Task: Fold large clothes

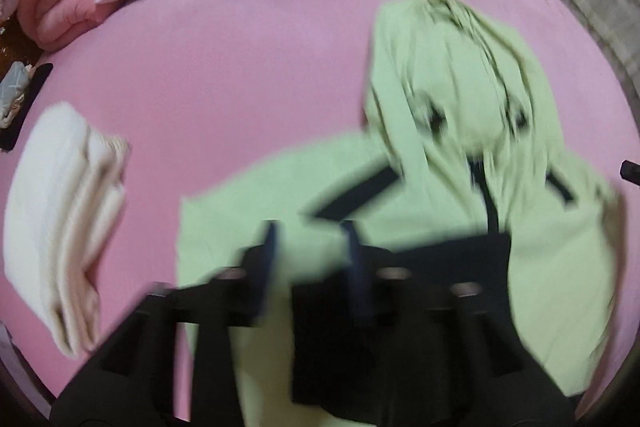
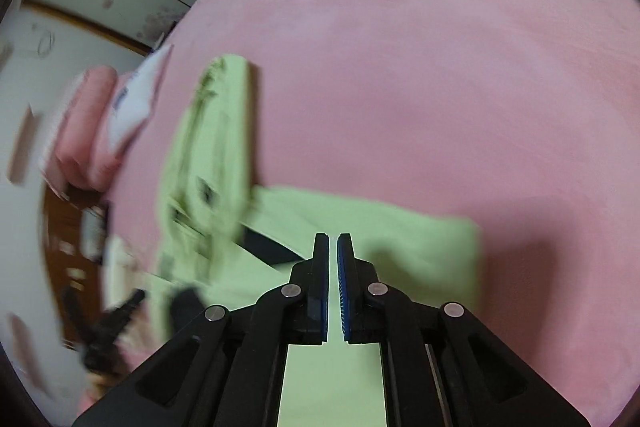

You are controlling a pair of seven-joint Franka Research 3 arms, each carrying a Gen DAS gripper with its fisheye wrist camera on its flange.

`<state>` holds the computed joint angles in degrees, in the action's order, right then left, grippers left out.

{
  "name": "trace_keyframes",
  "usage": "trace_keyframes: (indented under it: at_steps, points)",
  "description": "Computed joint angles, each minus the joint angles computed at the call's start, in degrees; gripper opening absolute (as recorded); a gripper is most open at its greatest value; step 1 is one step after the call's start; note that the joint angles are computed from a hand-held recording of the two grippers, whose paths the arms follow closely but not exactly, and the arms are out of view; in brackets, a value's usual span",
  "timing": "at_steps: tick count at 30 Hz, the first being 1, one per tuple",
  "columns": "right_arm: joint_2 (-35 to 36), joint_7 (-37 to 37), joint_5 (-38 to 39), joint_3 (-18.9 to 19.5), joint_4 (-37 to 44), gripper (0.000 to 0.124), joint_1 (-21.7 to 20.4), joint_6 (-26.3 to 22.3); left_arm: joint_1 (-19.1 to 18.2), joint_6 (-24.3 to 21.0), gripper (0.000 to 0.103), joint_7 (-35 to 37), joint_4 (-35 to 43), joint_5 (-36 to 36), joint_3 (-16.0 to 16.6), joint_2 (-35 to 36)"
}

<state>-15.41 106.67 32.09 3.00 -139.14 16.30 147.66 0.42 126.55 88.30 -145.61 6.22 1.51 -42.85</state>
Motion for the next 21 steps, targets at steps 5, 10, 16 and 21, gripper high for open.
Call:
trace_keyframes:
  at_steps: [5,10,16,21]
  points:
    - [16.3,3.2,1.4,-1.3,23.1,0.017,-1.2,-8.3,-0.5,-1.4,0.051,7.1,18.5,-4.8,3.9,17.4]
    - [28.8,12.1,-0.3,-0.7,41.6,0.037,-2.9,-14.4,2.0,-12.7,0.055,10.1,42.5,-10.3,3.0,37.0]
    - [38.6,27.9,0.1,-0.5,53.7,0.05,-4.1,-18.0,6.8,-31.4,0.056,7.4,67.8,-20.1,-0.9,56.9]
    - [45.7,25.2,2.4,3.3,60.8,0.05,-7.3,-22.4,10.0,-35.3,0.056,5.6,74.6,-24.5,-5.6,65.2]
